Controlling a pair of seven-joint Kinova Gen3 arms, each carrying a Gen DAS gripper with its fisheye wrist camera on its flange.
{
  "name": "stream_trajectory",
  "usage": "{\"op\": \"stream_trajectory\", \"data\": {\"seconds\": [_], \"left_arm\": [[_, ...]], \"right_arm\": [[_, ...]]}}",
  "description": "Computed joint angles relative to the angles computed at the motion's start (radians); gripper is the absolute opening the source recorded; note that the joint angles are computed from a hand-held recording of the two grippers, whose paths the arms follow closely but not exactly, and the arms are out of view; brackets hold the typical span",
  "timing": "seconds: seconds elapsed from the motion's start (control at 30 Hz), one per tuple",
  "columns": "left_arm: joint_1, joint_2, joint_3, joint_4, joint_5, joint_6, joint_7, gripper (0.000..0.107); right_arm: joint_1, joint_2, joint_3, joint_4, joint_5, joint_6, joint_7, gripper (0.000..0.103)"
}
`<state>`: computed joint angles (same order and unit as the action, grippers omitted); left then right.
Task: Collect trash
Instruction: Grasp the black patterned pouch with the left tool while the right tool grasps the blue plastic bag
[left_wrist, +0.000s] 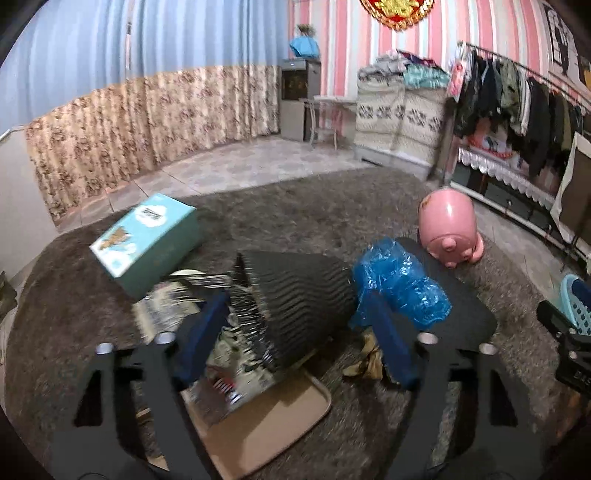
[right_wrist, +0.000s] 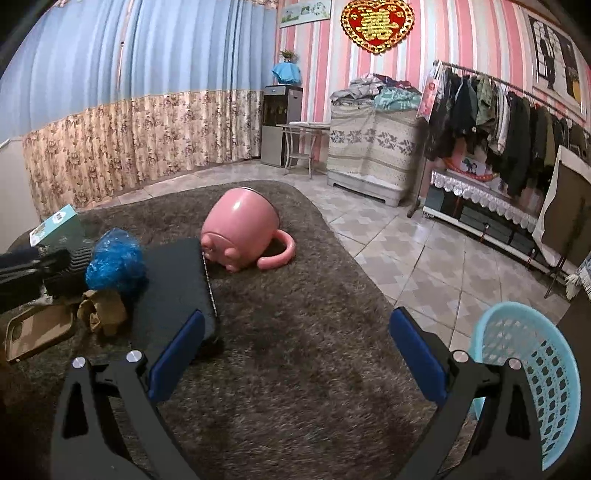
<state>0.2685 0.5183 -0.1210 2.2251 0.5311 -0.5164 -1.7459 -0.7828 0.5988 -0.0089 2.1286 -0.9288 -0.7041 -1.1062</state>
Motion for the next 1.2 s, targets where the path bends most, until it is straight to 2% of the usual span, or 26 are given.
{"op": "stream_trajectory", "data": {"seconds": [0.07,0.13,0.2,0.23,0.3,0.37,0.43,0.57,0.7,0.77,0.9,0.97,1.03,1.1,1.2], "left_arm": [[-0.054,0.009,0.041,-0.002,-0.038,0.004,0.014,0.055],[-0.146,0.012,0.120,0.012,-0.119,-0.006,0.070,0.038],[-0.223,0.014,0.189,0.038,-0.201,-0.038,0.124,0.032],[-0.234,0.017,0.196,0.054,-0.236,-0.068,0.146,0.028],[-0.202,0.013,0.163,0.075,-0.257,-0.113,0.163,0.024],[-0.137,0.009,0.096,0.098,-0.263,-0.162,0.192,0.021],[-0.129,0.002,0.084,0.133,-0.274,-0.225,0.206,0.021],[-0.089,-0.009,0.055,0.146,-0.191,-0.252,0.145,0.019],[-0.156,-0.032,0.061,0.148,-0.233,-0.219,0.155,0.019],[-0.180,-0.030,0.059,0.137,-0.237,-0.194,0.159,0.019],[-0.251,-0.023,0.080,0.130,-0.308,-0.177,0.221,0.019],[-0.265,-0.018,0.082,0.123,-0.332,-0.167,0.236,0.018],[-0.265,-0.008,0.082,0.113,-0.343,-0.160,0.240,0.018],[-0.256,-0.001,0.076,0.109,-0.339,-0.158,0.234,0.018],[-0.234,0.003,0.067,0.115,-0.320,-0.182,0.224,0.017]], "right_arm": [[0.007,0.004,-0.003,0.000,0.012,0.003,-0.006,0.098],[0.017,0.006,-0.003,-0.006,0.029,0.018,-0.010,0.098],[0.020,0.008,-0.002,-0.011,0.042,0.030,-0.015,0.098],[0.014,0.012,0.001,-0.018,0.039,0.039,-0.009,0.098],[0.005,0.017,0.006,-0.029,0.042,0.053,0.001,0.098],[-0.007,0.021,0.007,-0.040,0.046,0.066,0.006,0.098],[-0.018,0.021,0.002,-0.052,0.063,0.076,0.008,0.098],[-0.049,0.025,0.000,-0.077,0.095,0.085,0.020,0.098],[-0.059,0.043,-0.001,-0.136,0.132,0.142,0.027,0.098],[-0.081,0.060,0.018,-0.178,0.124,0.173,0.049,0.098],[-0.118,0.091,0.073,-0.261,0.110,0.259,0.059,0.096],[-0.153,0.109,0.136,-0.305,0.114,0.329,0.046,0.085],[-0.125,0.126,0.126,-0.359,0.094,0.410,0.098,0.047],[-0.073,0.137,0.079,-0.386,0.110,0.456,0.118,0.030],[-0.033,0.107,0.033,-0.327,0.215,0.402,0.031,0.023]]}}
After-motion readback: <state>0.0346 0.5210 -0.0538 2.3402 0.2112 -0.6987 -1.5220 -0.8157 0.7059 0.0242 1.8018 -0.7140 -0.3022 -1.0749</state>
